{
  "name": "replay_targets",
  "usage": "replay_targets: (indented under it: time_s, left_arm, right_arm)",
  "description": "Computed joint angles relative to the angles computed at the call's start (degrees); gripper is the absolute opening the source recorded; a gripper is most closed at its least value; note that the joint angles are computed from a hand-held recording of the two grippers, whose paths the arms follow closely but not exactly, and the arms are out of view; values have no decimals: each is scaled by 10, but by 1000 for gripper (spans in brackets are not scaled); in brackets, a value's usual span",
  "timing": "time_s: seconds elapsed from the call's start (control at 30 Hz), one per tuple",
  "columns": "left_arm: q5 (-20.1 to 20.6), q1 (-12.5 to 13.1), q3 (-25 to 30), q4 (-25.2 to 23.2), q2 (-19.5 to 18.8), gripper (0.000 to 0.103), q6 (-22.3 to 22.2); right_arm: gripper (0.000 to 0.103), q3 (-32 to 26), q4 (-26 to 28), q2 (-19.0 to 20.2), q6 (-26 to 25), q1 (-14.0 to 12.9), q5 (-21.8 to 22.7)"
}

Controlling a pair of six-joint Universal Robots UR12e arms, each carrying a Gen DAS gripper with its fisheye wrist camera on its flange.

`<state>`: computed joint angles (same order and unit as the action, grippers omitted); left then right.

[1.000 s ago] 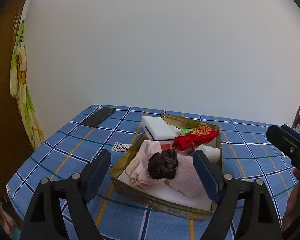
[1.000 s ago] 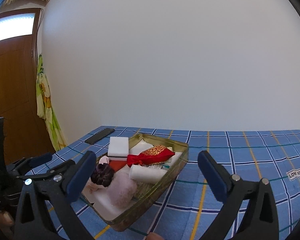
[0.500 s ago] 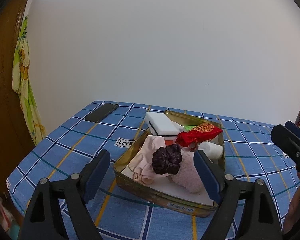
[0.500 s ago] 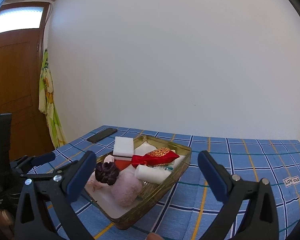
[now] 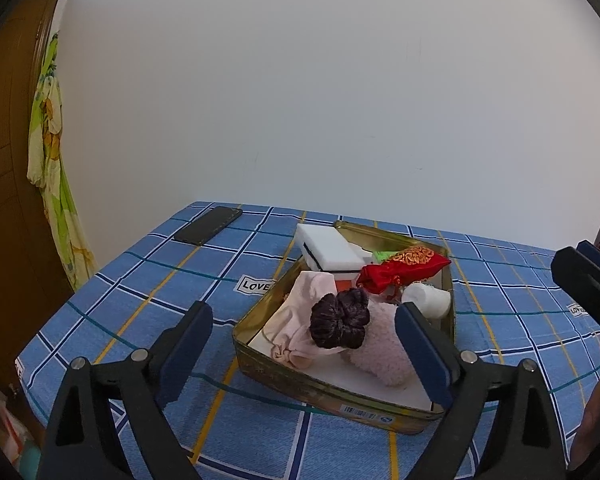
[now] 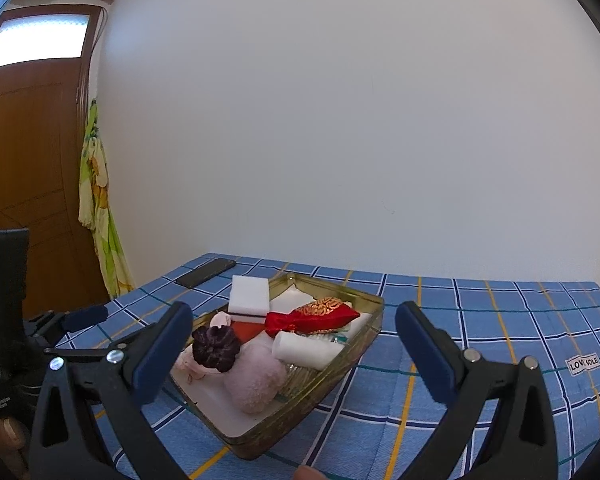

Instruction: Organize soft objects

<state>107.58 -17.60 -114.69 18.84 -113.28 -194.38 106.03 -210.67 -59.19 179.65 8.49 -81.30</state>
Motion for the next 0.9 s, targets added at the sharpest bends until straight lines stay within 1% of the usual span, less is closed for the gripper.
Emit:
replay_targets:
  time_s: [0.53,0.77,0.87,0.9]
  left_arm:
    - [2,6,-4,2,4,95,-7]
    - [4,6,-1,-6,2,95,-7]
    - [12,6,0,-11,1,95,-13]
    - [9,7,0,-12,1,95,-16]
  right_arm:
    - [103,-3,3,2,0,3,-4]
    - [103,-6,10,6,4,2,-3]
    - [103,-7,14,8,2,2,-5]
    - [103,-7,15,8,2,2,-5]
